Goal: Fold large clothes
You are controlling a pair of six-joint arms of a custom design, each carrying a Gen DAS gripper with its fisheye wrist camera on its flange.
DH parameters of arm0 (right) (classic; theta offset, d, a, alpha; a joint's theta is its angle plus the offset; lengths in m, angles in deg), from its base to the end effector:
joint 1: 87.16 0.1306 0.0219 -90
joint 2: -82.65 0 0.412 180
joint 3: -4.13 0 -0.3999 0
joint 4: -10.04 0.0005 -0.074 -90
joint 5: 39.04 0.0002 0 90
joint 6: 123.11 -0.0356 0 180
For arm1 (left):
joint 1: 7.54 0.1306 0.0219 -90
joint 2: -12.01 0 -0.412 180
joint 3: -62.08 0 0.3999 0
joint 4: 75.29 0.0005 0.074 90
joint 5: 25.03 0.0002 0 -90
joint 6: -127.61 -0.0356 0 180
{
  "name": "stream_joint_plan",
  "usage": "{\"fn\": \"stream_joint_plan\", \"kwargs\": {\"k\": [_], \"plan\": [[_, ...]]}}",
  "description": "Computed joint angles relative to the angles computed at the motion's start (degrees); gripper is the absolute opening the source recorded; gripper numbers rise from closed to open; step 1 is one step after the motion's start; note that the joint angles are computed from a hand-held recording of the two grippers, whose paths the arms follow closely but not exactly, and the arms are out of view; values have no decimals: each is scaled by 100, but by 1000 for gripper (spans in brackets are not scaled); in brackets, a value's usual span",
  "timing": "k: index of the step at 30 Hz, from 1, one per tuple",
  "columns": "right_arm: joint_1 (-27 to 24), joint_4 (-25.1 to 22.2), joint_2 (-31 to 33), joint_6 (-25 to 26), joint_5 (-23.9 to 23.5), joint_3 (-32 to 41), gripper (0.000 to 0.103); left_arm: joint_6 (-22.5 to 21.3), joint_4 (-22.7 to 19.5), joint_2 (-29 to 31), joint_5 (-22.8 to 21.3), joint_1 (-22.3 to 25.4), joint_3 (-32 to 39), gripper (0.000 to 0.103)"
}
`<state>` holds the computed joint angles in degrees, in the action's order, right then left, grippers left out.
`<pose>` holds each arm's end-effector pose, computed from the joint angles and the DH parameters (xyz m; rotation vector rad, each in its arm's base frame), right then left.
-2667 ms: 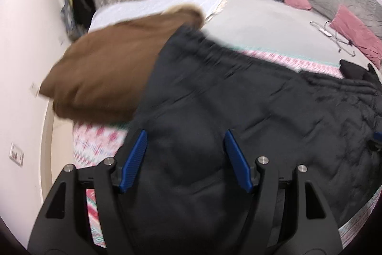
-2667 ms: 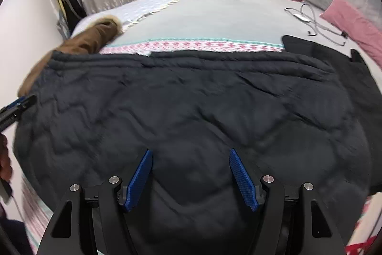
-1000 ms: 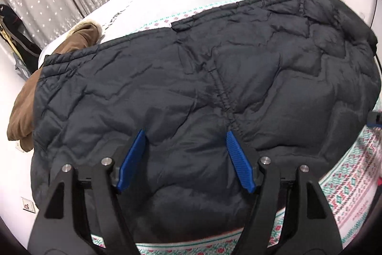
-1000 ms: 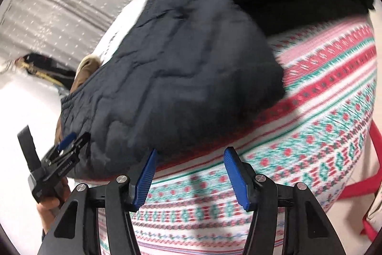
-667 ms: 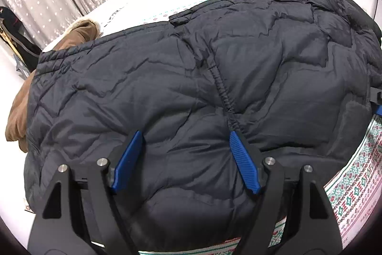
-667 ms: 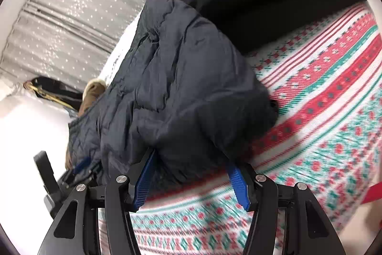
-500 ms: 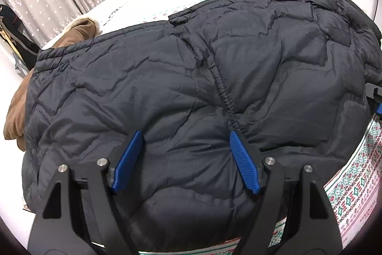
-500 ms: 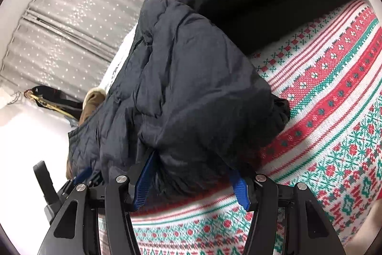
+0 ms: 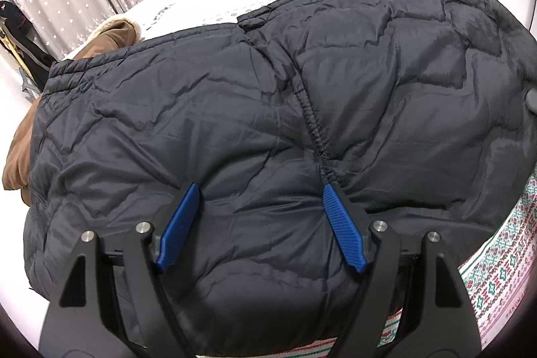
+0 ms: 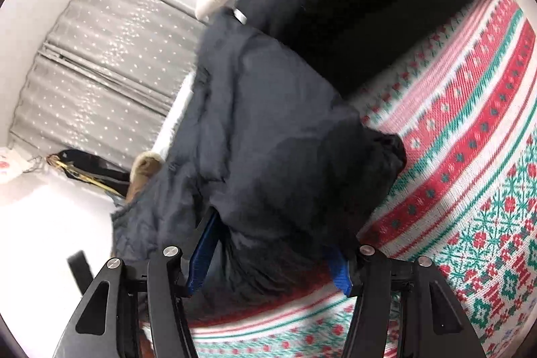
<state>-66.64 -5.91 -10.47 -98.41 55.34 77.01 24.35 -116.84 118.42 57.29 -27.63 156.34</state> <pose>0.4528 0.1660 0.3904 0.8830 2.0158 0.8041 0.5591 -0.2000 0.3535 0.6645 2.4100 0.1187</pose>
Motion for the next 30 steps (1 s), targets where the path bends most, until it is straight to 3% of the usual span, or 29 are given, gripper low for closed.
{"fn": "stream_joint_plan", "kwargs": {"k": [1, 2, 5, 9, 13, 17, 22, 30], "plan": [[74, 36, 13, 100, 139, 99, 37, -5, 4, 1, -9, -3, -6, 77], [117, 107, -26, 199, 216, 119, 36, -18, 10, -1, -5, 0, -13, 77], [218, 239, -24, 337, 363, 198, 39, -10, 23, 14, -24, -9, -16, 77], [185, -28, 189, -147, 354, 294, 48, 9, 30, 25, -19, -1, -8, 77], [87, -114, 372, -577, 164, 324, 48, 4, 44, 26, -19, -1, -15, 77], [162, -51, 263, -170, 383, 417, 23, -9, 39, 33, -21, -1, -14, 77], [356, -246, 302, 388, 707, 782, 18, -92, -103, 67, -11, 9, 99, 77], [188, -277, 208, -52, 345, 610, 18, -113, -280, 260, -87, 36, 593, 77]]}}
